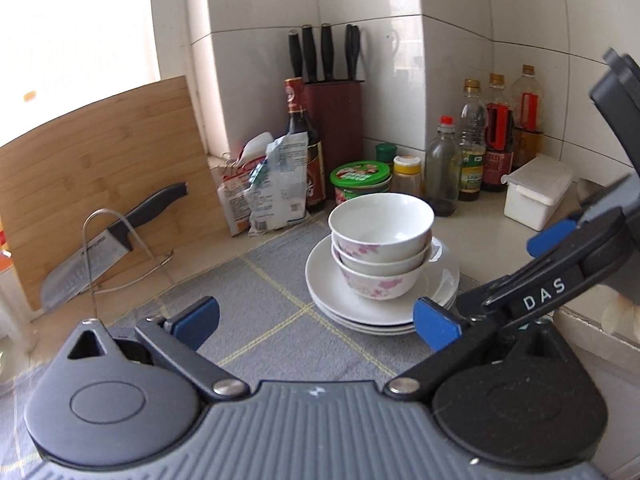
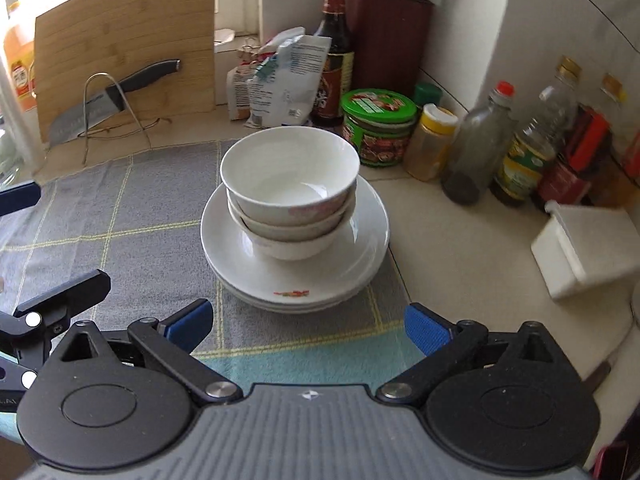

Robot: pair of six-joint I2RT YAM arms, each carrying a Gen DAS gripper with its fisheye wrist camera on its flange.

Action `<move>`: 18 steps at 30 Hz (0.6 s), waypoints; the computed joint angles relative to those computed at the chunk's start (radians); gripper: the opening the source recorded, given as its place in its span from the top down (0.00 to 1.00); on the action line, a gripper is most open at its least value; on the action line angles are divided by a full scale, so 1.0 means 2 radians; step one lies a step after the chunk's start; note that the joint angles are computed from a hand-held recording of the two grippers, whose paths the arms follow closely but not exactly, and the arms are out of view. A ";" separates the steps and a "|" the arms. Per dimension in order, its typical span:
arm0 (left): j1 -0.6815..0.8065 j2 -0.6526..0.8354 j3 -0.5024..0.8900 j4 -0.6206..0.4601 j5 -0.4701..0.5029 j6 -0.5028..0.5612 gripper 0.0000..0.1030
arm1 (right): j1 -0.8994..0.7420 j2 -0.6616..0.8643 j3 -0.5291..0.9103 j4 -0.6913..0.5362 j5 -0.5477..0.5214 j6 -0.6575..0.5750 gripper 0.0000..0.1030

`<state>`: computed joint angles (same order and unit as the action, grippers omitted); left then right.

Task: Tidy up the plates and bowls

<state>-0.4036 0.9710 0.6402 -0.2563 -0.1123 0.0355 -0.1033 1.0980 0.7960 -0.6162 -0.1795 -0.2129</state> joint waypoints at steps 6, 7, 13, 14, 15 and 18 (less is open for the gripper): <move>0.005 -0.031 0.034 -0.107 -0.022 -0.058 0.00 | 0.022 -0.105 -0.034 -0.040 0.022 0.077 0.00; 0.005 -0.033 0.036 -0.115 -0.026 -0.061 0.00 | 0.030 -0.119 -0.035 -0.048 0.030 0.088 0.00; 0.023 -0.054 0.039 -0.141 -0.007 -0.067 0.00 | 0.052 -0.160 -0.036 -0.069 0.053 0.113 0.00; 0.023 -0.055 0.041 -0.144 -0.006 -0.067 0.00 | 0.055 -0.165 -0.036 -0.071 0.057 0.114 0.00; 0.022 -0.058 0.040 -0.145 -0.009 -0.069 0.00 | 0.058 -0.168 -0.035 -0.073 0.059 0.117 0.00; 0.023 -0.062 0.043 -0.151 -0.007 -0.066 0.00 | 0.067 -0.172 -0.035 -0.076 0.068 0.124 0.00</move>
<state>-0.3571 0.8461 0.7264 -0.5574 -0.1273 -0.0959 0.0307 0.7538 0.7270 -0.7672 -0.0442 0.0351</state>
